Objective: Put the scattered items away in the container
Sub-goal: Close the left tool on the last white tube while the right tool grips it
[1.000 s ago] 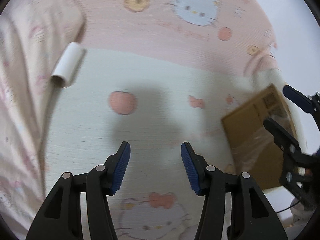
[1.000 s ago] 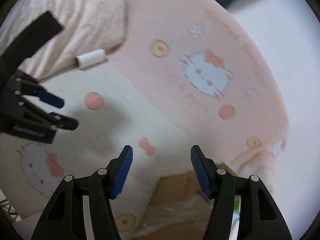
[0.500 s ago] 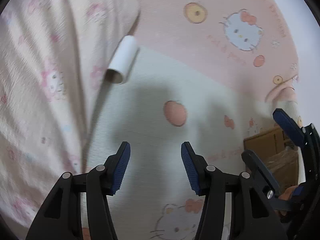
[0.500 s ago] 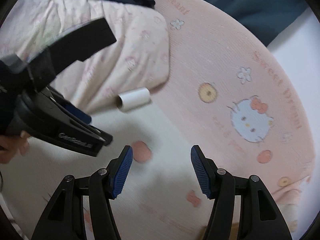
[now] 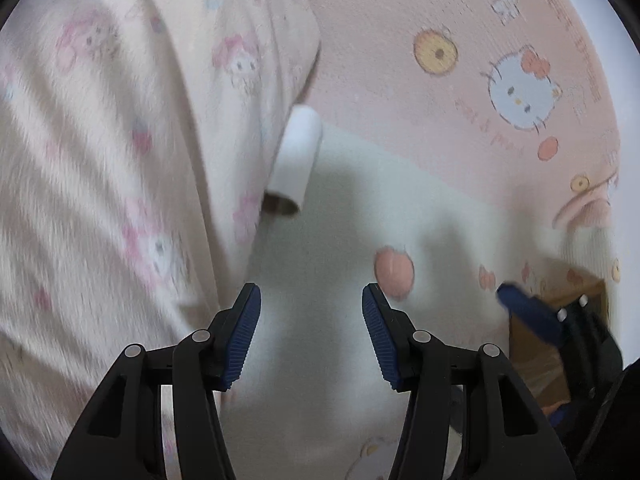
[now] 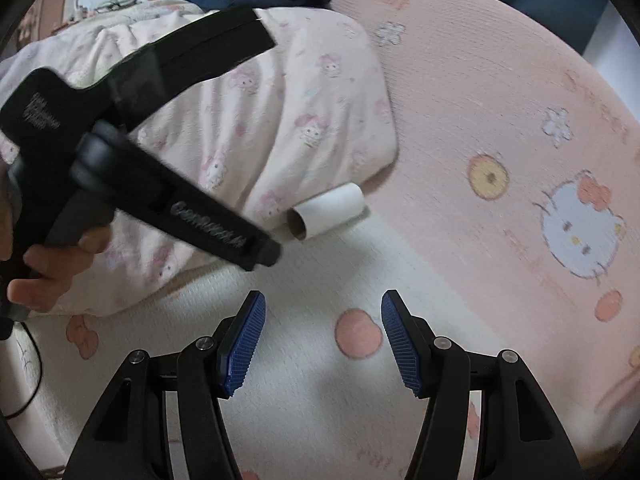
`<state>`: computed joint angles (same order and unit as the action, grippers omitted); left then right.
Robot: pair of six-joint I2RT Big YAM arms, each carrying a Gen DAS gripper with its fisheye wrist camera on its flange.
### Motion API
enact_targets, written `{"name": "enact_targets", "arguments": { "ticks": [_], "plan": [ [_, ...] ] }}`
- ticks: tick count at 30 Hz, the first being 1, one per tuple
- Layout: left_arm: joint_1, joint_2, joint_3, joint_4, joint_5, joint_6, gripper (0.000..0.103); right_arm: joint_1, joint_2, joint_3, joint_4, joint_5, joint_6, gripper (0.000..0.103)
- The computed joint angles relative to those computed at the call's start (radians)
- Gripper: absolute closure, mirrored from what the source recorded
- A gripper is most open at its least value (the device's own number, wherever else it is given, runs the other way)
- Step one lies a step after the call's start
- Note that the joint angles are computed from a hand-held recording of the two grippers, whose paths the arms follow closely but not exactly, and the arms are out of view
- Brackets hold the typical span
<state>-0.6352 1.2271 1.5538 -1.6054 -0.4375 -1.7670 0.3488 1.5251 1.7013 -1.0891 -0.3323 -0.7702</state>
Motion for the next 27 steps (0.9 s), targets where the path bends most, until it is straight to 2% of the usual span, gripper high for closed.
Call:
{"name": "enact_targets", "arguments": {
  "ticks": [1, 2, 6, 7, 10, 13, 15, 18, 21, 24, 27],
  "plan": [
    [0.010, -0.003, -0.002, -0.003, -0.004, -0.001, 0.046, 0.003, 0.024, 0.029, -0.036, 0.014, 0.024, 0.045],
    [0.021, -0.009, -0.009, 0.004, -0.008, 0.000, 0.046, 0.005, 0.068, 0.086, -0.110, 0.020, 0.064, 0.045],
    [0.074, -0.014, -0.020, 0.013, -0.008, 0.040, 0.046, -0.012, 0.244, 0.301, -0.365, -0.004, 0.279, 0.045],
    [0.085, -0.010, -0.019, 0.005, -0.013, 0.054, 0.046, -0.017, 0.280, 0.342, -0.405, -0.008, 0.327, 0.045],
    [0.118, -0.004, -0.019, -0.012, -0.014, 0.067, 0.046, -0.026, 0.344, 0.405, -0.426, -0.033, 0.400, 0.045],
    [0.152, -0.006, -0.025, 0.010, -0.005, 0.085, 0.046, -0.026, 0.381, 0.448, -0.411, -0.058, 0.362, 0.045],
    [0.171, -0.001, -0.022, 0.017, -0.002, 0.108, 0.046, -0.026, 0.442, 0.538, -0.459, -0.116, 0.341, 0.045],
    [0.201, 0.012, -0.012, 0.021, 0.009, 0.151, 0.046, -0.026, 0.504, 0.624, -0.480, -0.169, 0.356, 0.045],
    [0.244, 0.028, -0.004, 0.024, 0.053, 0.189, 0.046, -0.026, 0.560, 0.693, -0.507, -0.183, 0.391, 0.045],
    [0.284, 0.043, -0.001, 0.020, 0.096, 0.216, 0.046, -0.026, 0.572, 0.694, -0.494, -0.179, 0.405, 0.045],
    [0.310, 0.048, -0.010, 0.019, 0.129, 0.214, 0.046, -0.027, 0.595, 0.714, -0.517, -0.188, 0.418, 0.045]
  ]
}}
